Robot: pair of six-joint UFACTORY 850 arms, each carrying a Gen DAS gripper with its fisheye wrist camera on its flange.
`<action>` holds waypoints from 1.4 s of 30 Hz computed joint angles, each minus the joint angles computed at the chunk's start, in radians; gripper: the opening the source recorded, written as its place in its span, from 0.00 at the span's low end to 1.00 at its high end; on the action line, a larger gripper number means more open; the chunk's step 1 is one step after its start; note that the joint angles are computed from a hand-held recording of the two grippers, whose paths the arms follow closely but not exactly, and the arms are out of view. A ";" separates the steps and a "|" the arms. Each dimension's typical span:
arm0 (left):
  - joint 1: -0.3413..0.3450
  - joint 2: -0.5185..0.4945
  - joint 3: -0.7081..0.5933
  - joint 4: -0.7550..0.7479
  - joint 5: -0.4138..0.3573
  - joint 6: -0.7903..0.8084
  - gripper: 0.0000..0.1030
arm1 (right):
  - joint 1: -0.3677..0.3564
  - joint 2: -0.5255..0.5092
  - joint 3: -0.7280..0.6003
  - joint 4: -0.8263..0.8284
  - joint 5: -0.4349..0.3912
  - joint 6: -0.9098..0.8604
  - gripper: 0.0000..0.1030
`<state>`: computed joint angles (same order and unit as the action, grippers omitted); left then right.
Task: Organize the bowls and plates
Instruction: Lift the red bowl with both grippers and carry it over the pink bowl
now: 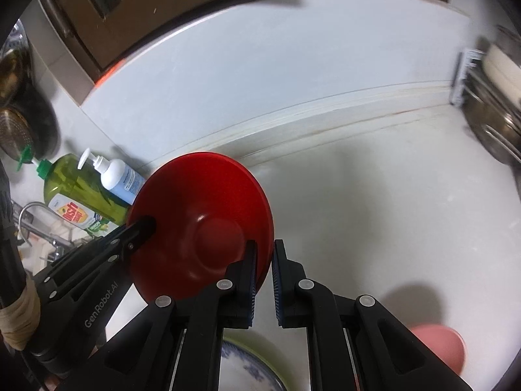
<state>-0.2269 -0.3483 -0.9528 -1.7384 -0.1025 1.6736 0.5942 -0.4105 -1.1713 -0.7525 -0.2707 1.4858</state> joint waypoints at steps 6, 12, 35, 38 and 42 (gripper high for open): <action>-0.052 0.069 0.070 -0.180 -0.035 0.189 0.10 | 0.032 0.130 0.143 -0.257 -0.046 0.311 0.10; -0.118 0.118 0.120 -0.199 -0.048 0.206 0.10 | 0.058 0.236 0.263 -0.353 -0.099 0.474 0.11; -0.331 0.113 0.172 0.057 0.004 -0.108 0.12 | 0.086 0.467 0.552 -0.279 -0.185 0.559 0.11; -0.347 0.098 0.170 0.133 0.020 -0.191 0.12 | 0.067 0.463 0.567 -0.269 -0.154 0.547 0.11; -0.360 0.078 0.163 0.270 0.029 -0.331 0.12 | 0.038 0.456 0.589 -0.263 -0.104 0.540 0.11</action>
